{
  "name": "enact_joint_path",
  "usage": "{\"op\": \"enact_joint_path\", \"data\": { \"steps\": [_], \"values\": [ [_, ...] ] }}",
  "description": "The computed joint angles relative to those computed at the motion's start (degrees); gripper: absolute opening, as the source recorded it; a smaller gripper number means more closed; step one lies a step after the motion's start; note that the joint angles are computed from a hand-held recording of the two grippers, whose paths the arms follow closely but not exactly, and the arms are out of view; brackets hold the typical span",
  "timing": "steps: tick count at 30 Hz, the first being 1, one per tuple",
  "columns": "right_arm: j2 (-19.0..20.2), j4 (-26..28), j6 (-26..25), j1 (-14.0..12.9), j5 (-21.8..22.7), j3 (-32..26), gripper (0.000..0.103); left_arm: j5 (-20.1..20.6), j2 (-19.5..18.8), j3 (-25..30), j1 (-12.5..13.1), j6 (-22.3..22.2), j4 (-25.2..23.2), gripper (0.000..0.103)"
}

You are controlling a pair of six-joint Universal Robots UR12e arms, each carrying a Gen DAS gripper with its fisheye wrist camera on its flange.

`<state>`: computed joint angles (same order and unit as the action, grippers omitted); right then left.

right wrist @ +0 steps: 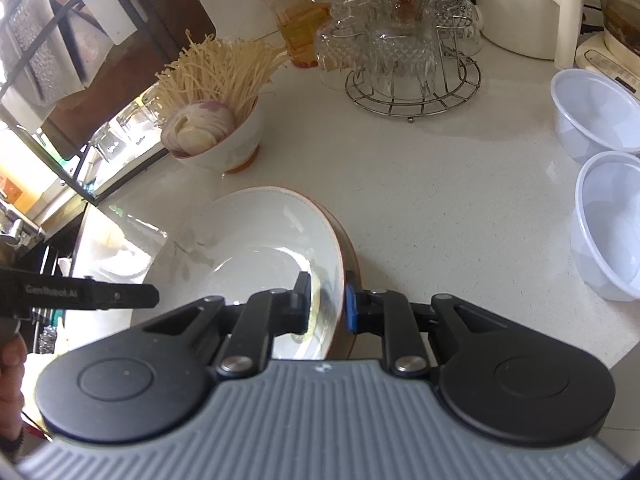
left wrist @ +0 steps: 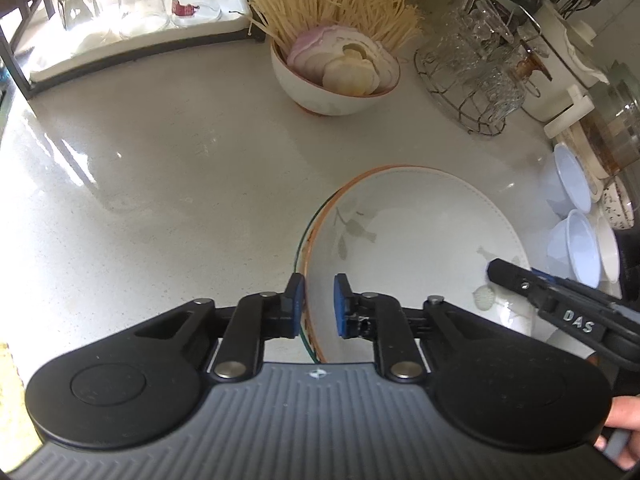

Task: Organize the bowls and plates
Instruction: 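Carry the leaf-pattern bowl with both grippers onto the plate stack, then lower the bowl onto the stack and open both grippers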

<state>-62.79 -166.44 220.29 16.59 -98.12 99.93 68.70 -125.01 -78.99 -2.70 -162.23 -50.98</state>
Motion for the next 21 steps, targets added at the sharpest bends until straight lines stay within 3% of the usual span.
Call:
{"op": "enact_joint_path", "data": {
  "steps": [8,15,21],
  "values": [
    [-0.6,4.5,1.2,0.6,-3.7,-0.9,0.022,1.3,0.3,-0.8,-0.3,0.1,1.9,0.013],
    [-1.5,0.4,0.2,0.5,-3.5,0.6,0.022,0.4,1.4,-2.4,0.0,-2.1,4.6,0.013],
    [-2.9,-3.4,-3.9,1.0,-4.8,1.6,0.022,-1.4,3.9,-5.0,0.0,-3.5,9.3,0.013]
  ]
}}
